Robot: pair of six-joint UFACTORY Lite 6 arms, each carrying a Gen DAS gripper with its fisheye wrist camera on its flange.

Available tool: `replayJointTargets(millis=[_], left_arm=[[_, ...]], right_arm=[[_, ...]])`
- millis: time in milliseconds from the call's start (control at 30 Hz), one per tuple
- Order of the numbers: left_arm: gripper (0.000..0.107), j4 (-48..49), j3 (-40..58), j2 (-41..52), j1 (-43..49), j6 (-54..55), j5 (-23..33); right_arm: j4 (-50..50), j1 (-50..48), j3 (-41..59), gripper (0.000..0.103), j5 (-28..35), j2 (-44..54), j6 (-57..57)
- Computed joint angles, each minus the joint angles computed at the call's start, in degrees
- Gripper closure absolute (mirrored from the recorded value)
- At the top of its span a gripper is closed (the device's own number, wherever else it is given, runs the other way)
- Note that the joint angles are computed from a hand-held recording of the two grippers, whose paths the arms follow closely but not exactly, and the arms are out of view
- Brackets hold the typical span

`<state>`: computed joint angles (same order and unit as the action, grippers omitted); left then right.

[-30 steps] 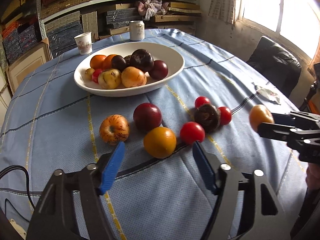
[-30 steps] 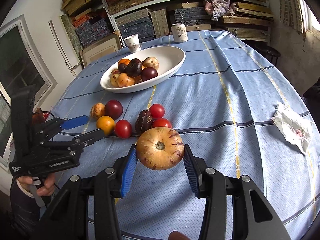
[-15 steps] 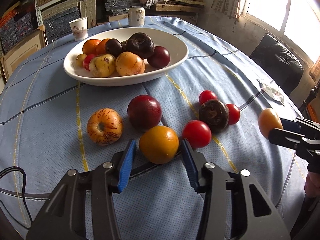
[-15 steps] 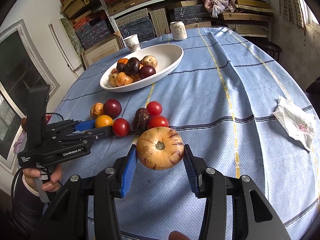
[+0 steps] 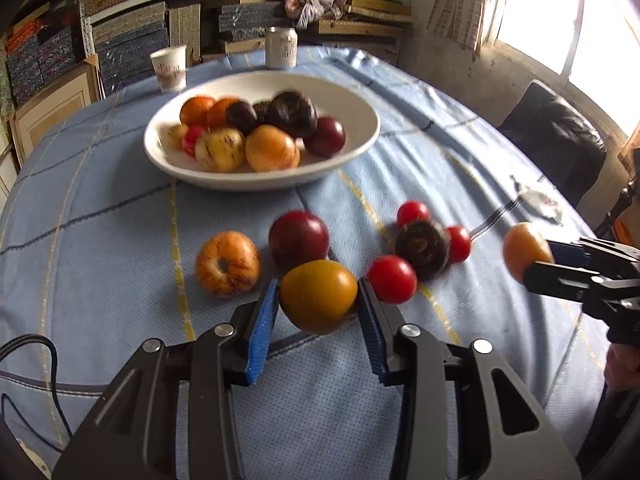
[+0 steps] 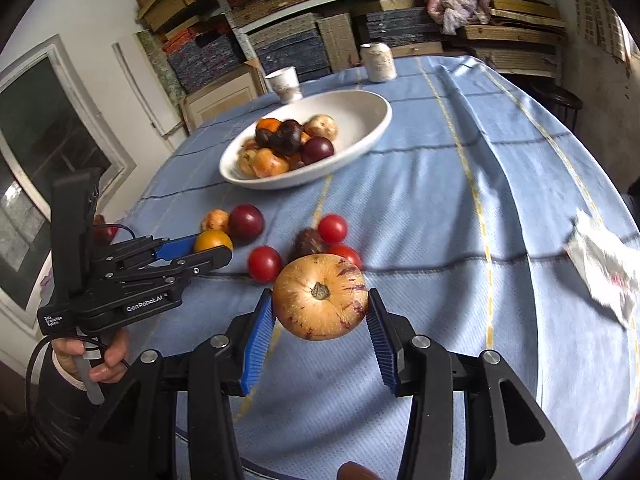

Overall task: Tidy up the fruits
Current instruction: 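Release the striped fruit into the plate with the right tool while the left tool releases the yellow fruit there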

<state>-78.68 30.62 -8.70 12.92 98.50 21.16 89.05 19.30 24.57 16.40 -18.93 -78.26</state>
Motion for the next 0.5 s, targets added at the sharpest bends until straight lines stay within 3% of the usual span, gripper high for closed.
replayJointTargets(millis=[100,200,400,500], left_arm=[[0.068,8.0,4.9,-1.2,3.9,-7.1,6.3],[0.070,10.6,15.0,3.9,6.0,-11.9,9.5],[0.070,18.8,39.0,23.3,2.3,-26.0,3.3],[0.070,26.2,51.3,33.6,1.5,-36.1,4.9]], right_arm=[[-4.7,-1.4,7.0,0.056,3.0,3.8,1.8],[1.0,-1.0,17.0,0.056,2.6,13.0,-5.4],[5.5,-0.7,39.5,0.056,1.6,35.5,-9.8],[-2.3,-1.2,50.4,0.056,1.8,44.8,-0.9]])
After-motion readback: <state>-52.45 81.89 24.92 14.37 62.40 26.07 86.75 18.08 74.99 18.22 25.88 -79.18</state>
